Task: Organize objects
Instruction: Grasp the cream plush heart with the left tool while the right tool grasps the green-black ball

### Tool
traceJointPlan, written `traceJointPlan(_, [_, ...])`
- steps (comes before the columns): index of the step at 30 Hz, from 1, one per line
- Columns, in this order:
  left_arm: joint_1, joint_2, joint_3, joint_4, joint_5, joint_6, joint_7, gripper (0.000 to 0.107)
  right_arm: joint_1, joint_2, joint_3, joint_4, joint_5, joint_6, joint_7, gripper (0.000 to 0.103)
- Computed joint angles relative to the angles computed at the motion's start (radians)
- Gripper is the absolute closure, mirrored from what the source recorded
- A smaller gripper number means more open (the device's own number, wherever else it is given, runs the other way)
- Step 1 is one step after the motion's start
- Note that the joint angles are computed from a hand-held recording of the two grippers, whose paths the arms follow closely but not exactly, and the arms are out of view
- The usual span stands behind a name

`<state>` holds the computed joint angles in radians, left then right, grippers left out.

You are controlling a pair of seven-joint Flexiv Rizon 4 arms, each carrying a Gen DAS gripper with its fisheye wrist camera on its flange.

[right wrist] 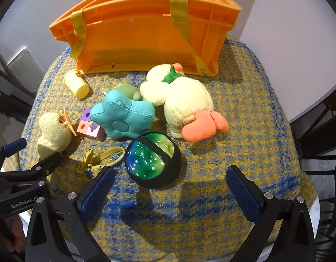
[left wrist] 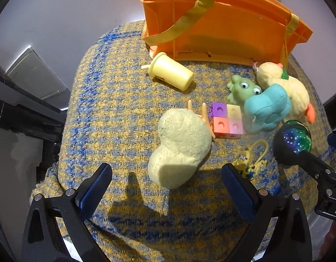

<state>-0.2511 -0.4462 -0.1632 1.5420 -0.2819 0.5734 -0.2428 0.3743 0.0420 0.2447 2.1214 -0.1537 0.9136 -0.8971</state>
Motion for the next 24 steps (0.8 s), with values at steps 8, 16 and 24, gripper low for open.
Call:
traceJointPlan(8, [-0.022,-0.024,0.004,0.002,0.032,0.055,-0.02,0.007,0.005,-0.047,-0.006,-0.026,-0.005,-0.017,-0.013,0.001])
traceJointPlan(16, [-0.043,-0.05,0.017,-0.025,0.096,0.043,-0.076,0.03,0.007,-0.082,-0.008,-0.053,0.039,-0.023,-0.054,0.012])
traceJointPlan(24, [-0.039,-0.025,0.016,-0.001,0.101,0.023,-0.085,0.059,0.008,-0.081,0.0,-0.06,0.115,0.015,-0.096,0.039])
